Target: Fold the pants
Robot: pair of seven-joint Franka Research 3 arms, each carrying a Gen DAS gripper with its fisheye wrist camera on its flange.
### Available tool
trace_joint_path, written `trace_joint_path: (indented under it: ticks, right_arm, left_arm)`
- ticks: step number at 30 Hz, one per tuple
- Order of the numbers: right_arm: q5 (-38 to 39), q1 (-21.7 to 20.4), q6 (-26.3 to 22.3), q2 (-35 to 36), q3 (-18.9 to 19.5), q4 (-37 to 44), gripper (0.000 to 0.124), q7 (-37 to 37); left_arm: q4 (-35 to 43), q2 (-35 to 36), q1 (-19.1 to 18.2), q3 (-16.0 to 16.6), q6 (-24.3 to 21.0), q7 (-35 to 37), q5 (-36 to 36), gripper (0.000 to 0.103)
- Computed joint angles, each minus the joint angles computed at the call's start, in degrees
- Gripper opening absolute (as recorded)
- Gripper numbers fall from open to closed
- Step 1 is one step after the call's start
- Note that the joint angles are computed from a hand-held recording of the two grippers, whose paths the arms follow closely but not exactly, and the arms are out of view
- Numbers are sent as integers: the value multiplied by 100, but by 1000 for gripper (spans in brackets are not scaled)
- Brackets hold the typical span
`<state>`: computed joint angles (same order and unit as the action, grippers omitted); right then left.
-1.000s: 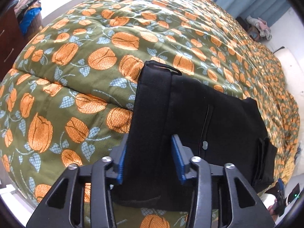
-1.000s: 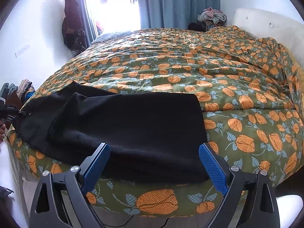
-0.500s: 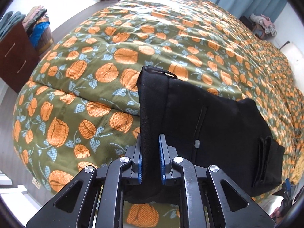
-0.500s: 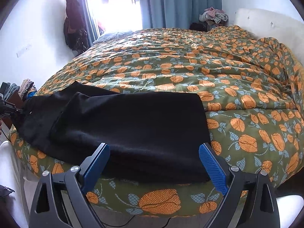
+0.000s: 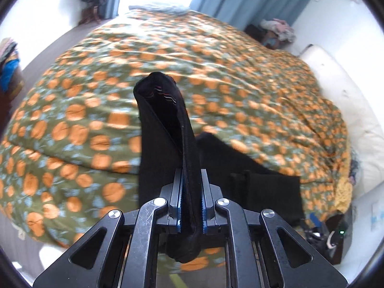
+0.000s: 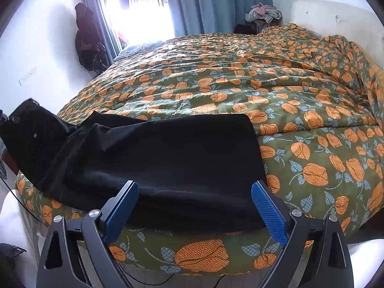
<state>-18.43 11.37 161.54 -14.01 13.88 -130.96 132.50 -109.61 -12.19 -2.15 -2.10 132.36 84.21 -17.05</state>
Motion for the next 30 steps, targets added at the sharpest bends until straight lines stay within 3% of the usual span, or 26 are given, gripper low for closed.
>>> trace_joint_path:
  ticks: [3, 9, 14, 15, 16, 17, 18, 19, 24, 28, 30]
  right_arm:
    - [-28, -39, 19, -36, 13, -35, 95, 82]
    - [26, -80, 8, -82, 2, -90, 95, 150]
    - [63, -168, 38, -159, -1, -170, 95, 301]
    - [80, -197, 67, -185, 2, -203, 95, 360]
    - [101, -221, 91, -207, 1, -232, 95, 397]
    - [116, -266, 107, -243, 10, -272, 95, 478]
    - [128, -303, 110, -266, 22, -298, 95, 532]
    - [160, -324, 109, -281, 21, -320, 95, 565]
    - [558, -245, 104, -236, -121, -360, 95, 455]
    - [611, -263, 181, -232, -79, -379, 95, 388]
    - [591, -273, 171, -209, -45, -354, 95, 366]
  left_arm:
    - [287, 324, -242, -132, 98, 263, -405, 9]
    - [1078, 1432, -546, -681, 117, 217, -349, 9]
    - [2129, 2534, -684, -1123, -829, 213, -336, 13]
    - [2237, 2597, -655, -1206, -940, 278, -481, 16]
    - [2206, 2544, -591, -1284, -909, 421, -737, 29]
    - [2088, 2405, -503, -1354, -762, 664, -1115, 39]
    - [2005, 2274, -450, -1367, -631, 845, -1372, 58]
    - [1894, 2112, -406, -1351, -460, 1027, -1596, 69]
    - [1272, 1352, -253, -951, 257, 1306, -2084, 71]
    - [291, 702, -148, -630, 979, 340, -892, 66]
    - [-334, 341, -47, -582, 1282, -498, 22, 54]
